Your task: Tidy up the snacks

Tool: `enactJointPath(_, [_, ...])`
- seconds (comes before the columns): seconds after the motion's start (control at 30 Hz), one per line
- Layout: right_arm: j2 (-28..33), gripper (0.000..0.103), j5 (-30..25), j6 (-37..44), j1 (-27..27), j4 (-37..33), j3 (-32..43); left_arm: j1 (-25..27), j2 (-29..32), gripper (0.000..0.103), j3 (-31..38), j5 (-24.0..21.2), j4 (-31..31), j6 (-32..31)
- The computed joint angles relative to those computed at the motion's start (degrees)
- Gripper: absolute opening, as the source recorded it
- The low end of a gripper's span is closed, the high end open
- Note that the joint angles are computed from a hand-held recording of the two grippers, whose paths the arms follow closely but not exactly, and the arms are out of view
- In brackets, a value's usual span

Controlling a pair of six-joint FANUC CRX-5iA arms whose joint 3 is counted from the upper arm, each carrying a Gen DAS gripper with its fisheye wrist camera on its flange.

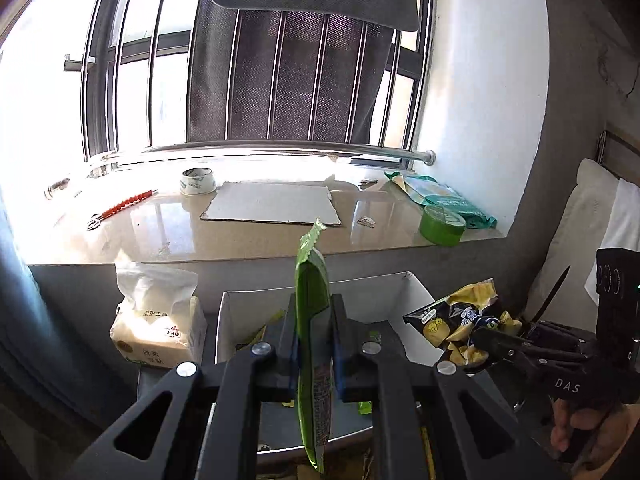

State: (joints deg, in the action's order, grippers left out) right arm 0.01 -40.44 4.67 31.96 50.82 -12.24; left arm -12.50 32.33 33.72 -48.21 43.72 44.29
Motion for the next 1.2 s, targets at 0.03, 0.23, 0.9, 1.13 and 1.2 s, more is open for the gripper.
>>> enactJointPath(0.03, [1.0,0.037,-0.7,0.8,-0.5,-0.8,1.0,-0.1,2.0,0.017,3.5,-1.1,-3.4,3.0])
enactJointPath(0.23, [2.8,0.103,1.2,0.6,-3.1,-0.5,1.6,-0.1,7.7,0.103,13.6,-7.3,-17.1,14.5])
enactJointPath(0.9, [-9.1,0.103,-2.6,-8.2,7.7,13.5,-12.4,5.7,-19.0,0.103,-31.1,5.6,10.7,-15.6])
enactJointPath(1.13, [-11.7,0.103,-12.2,-14.5,18.1,13.7,-18.1,6.5,-31.0,0.103,-49.6,8.9,18.3,-28.3])
enactJointPath(1.2, [-11.1,0.103,-16.7,-18.2,21.3,11.8,-18.7,6.4,-33.6,0.103,-54.3,9.7,19.7,-30.9])
